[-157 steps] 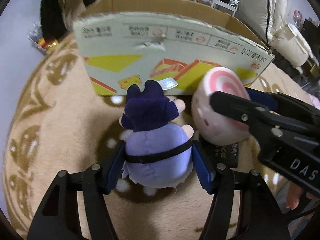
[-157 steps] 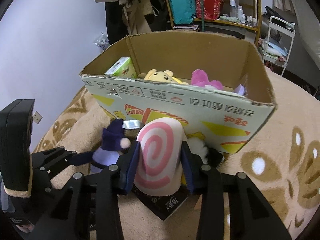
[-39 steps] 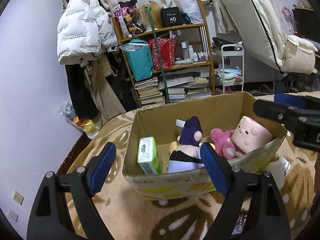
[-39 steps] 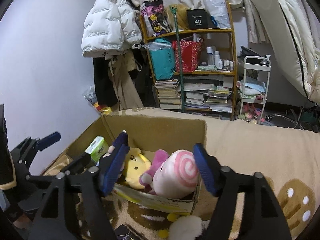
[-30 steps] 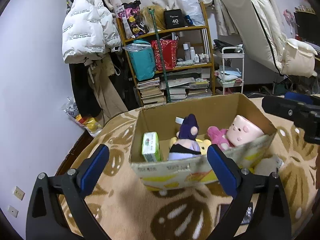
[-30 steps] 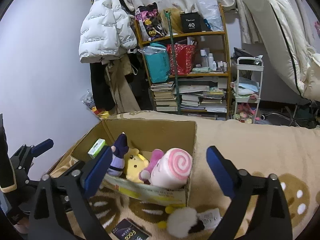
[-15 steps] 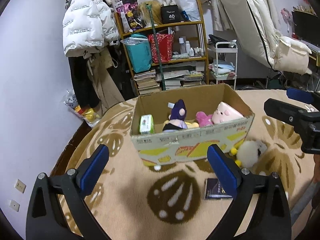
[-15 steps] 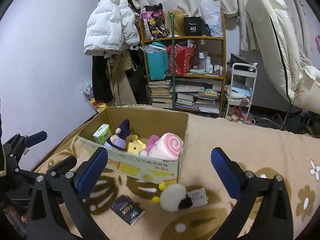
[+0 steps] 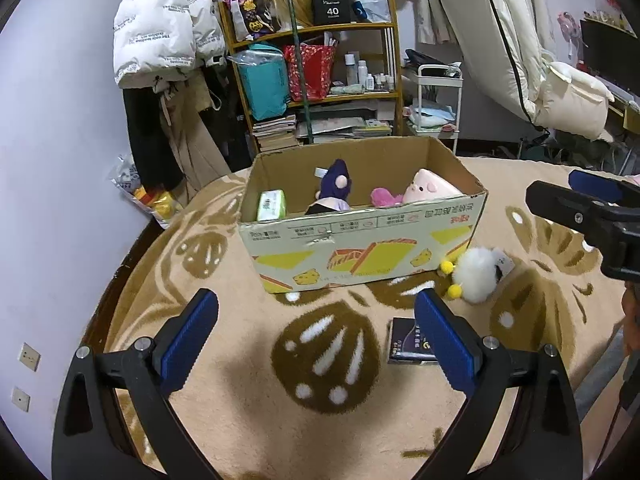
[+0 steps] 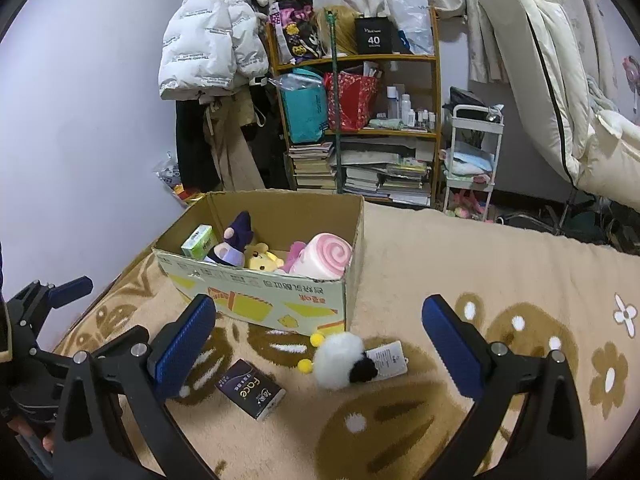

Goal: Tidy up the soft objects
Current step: 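Move the left gripper to the black tissue pack while the right approaches the white fluffy plush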

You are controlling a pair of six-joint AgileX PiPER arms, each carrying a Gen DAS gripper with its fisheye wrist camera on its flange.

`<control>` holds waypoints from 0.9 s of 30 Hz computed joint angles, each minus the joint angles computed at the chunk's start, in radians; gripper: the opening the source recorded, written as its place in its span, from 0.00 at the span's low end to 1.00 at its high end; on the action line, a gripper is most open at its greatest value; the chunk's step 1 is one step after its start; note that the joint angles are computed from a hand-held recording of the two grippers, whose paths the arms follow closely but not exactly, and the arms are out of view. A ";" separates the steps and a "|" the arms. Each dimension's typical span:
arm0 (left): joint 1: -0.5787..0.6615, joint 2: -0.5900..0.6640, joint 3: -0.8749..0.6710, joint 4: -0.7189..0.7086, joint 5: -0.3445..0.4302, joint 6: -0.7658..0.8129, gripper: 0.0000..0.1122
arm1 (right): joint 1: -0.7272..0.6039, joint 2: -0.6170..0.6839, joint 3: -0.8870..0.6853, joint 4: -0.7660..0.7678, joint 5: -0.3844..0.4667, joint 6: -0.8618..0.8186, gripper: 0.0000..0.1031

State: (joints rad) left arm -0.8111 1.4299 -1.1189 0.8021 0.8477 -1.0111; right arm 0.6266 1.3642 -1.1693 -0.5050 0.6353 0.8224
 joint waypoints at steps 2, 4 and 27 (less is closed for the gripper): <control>0.018 -0.002 0.014 -0.021 -0.044 0.008 0.87 | -0.008 0.010 0.001 0.006 0.003 0.000 1.00; 0.035 0.003 0.023 -0.044 -0.082 0.020 0.87 | -0.016 0.021 -0.002 0.019 0.002 -0.007 1.00; 0.146 0.154 -0.002 -0.329 -0.318 0.244 0.87 | -0.110 0.170 -0.055 0.220 0.023 -0.134 1.00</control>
State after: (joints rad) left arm -0.6655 1.5835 -1.1208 0.4735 0.5298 -0.7674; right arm 0.5166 1.5338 -1.2238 -0.2847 0.6585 0.6883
